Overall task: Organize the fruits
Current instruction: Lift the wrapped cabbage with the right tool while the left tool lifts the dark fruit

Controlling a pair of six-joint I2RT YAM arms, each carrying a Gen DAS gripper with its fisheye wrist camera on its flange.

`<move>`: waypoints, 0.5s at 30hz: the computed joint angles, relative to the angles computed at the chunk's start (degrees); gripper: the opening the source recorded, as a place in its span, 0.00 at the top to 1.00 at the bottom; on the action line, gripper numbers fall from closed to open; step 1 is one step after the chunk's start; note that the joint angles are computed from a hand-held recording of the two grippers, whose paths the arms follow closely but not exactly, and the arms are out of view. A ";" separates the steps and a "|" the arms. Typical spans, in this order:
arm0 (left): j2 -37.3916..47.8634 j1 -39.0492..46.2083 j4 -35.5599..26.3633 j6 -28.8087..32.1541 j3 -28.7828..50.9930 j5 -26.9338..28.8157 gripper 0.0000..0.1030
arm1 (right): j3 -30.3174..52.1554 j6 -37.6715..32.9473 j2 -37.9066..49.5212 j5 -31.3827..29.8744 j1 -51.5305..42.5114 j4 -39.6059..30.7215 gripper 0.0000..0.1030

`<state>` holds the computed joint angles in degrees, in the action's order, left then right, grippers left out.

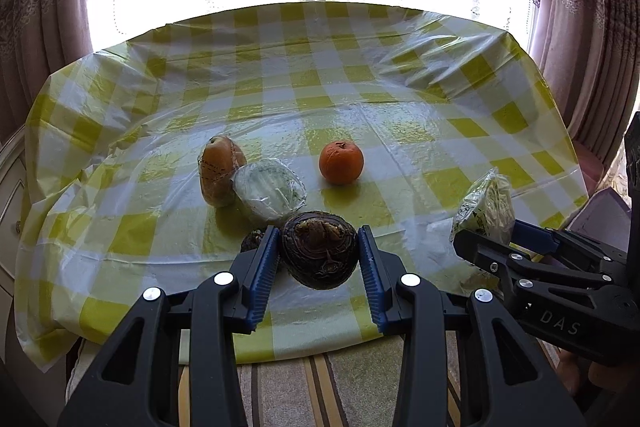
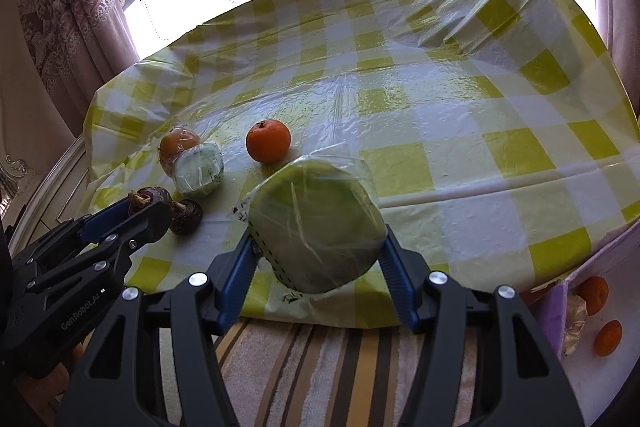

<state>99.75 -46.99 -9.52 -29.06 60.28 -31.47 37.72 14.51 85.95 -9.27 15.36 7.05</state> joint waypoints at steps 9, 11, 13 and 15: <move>3.60 -3.97 -1.66 0.57 4.95 0.38 0.65 | -4.91 -2.52 -6.16 -2.92 -6.93 -2.34 0.42; 4.85 -5.07 -1.91 1.03 6.46 0.53 0.65 | -5.67 -3.34 -7.48 -3.68 -9.01 -3.21 0.42; 6.12 -5.95 -2.20 1.39 7.97 0.91 0.65 | -6.33 -4.13 -8.63 -4.34 -11.21 -4.12 0.42; 7.45 -6.91 -2.56 1.70 9.61 1.21 0.65 | -7.04 -5.09 -9.76 -5.30 -13.61 -4.97 0.42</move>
<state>107.20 -53.91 -12.07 -27.37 69.89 -30.26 30.68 9.43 76.19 -14.56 1.75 2.09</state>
